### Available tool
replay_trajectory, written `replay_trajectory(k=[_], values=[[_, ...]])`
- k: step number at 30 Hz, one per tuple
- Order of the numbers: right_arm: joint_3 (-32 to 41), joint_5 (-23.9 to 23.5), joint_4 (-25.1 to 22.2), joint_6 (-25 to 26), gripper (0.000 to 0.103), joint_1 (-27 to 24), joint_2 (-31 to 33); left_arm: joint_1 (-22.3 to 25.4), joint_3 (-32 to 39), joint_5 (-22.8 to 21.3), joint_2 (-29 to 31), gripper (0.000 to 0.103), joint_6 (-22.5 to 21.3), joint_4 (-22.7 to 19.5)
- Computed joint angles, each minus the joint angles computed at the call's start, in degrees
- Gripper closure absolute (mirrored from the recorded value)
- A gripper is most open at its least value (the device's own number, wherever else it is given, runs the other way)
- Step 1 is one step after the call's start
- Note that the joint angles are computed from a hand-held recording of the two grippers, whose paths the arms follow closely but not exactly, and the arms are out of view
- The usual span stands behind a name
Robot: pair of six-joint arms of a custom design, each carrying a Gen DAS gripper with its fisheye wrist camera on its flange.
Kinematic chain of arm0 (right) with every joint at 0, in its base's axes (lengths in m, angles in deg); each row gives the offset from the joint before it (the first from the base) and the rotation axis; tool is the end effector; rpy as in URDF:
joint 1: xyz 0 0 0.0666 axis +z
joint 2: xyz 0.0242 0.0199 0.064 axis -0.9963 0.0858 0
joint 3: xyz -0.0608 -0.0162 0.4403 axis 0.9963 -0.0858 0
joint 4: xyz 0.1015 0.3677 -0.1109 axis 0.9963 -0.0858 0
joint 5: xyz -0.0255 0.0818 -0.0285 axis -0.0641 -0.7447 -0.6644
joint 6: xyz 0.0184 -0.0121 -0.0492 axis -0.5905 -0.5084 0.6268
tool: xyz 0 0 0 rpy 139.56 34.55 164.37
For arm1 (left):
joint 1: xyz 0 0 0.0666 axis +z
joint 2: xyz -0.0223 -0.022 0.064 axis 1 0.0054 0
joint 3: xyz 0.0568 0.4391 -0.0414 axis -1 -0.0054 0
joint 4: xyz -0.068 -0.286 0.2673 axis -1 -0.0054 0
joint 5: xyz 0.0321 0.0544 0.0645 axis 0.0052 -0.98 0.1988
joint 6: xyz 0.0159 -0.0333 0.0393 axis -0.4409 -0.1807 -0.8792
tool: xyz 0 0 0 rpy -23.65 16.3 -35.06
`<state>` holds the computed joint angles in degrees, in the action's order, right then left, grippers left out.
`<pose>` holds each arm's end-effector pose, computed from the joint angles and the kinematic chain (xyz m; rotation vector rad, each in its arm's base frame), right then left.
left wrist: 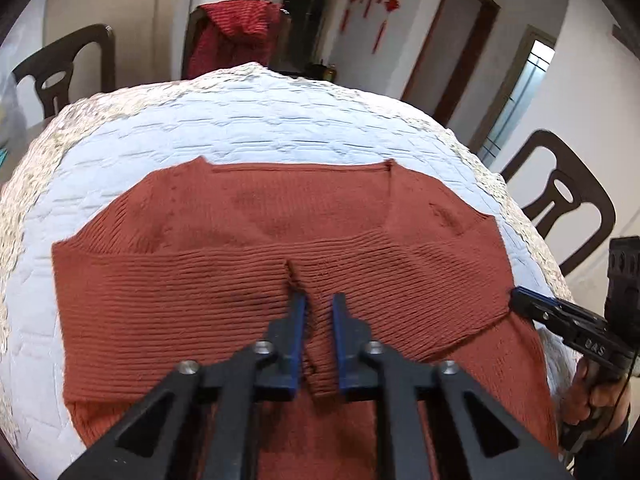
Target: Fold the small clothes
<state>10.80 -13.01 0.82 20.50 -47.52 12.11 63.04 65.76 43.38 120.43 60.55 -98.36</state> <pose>0.4328 0.3170 0.3651 0.5020 2.3316 0.3498 0.5838 -0.3051 0.3668 0.7076 2.3989 -0.5661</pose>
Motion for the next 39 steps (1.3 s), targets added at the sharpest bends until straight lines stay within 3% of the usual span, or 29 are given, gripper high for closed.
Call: replay_trajectory(k=[1,7,12,14,18,26,29,31,35,39], values=[[-0.3,0.0,0.2,-0.3,0.088,-0.1,-0.1,-0.2,0.0,0.1,-0.1,0.097,-0.7,0.2],[-1.8,-0.6,1.7,-1.1,0.092,-0.4,-0.9,0.2,0.6,1.1,-0.1,0.098,-0.4,1.3],[-1.2,1.5,1.7,0.2,0.091,0.2,-1.5,1.0,-0.9,3.6,-1.5,0.098,1.4,5.9],[-0.6,1.8,0.4,0.7,0.091,0.0,-1.2,1.2,-0.1,3.5,-0.7,0.098,1.3,5.4],[-0.3,0.2,-0.9,0.1,0.091,-0.6,-0.4,1.1,2.2,1.6,2.1,0.097,-0.1,0.1],[2.2,1.8,-2.3,2.1,0.091,-1.7,-0.4,1.1,-1.4,-0.3,-1.9,0.095,1.4,5.1],[3.7,0.9,-2.9,3.3,0.091,-3.7,1.2,0.3,-0.9,-0.5,-1.3,0.088,-0.6,4.3],[4.5,-0.6,-4.3,2.9,0.091,-5.4,2.6,-0.2,0.6,-0.6,0.7,0.087,-1.8,1.1],[4.3,-1.1,-5.3,1.7,0.091,-6.2,2.7,0.1,-1.3,-0.7,-0.7,0.087,-1.2,2.6],[3.7,0.4,-5.5,3.2,0.091,-3.0,0.8,0.3,-4.7,0.2,-3.1,0.087,-3.1,4.2]])
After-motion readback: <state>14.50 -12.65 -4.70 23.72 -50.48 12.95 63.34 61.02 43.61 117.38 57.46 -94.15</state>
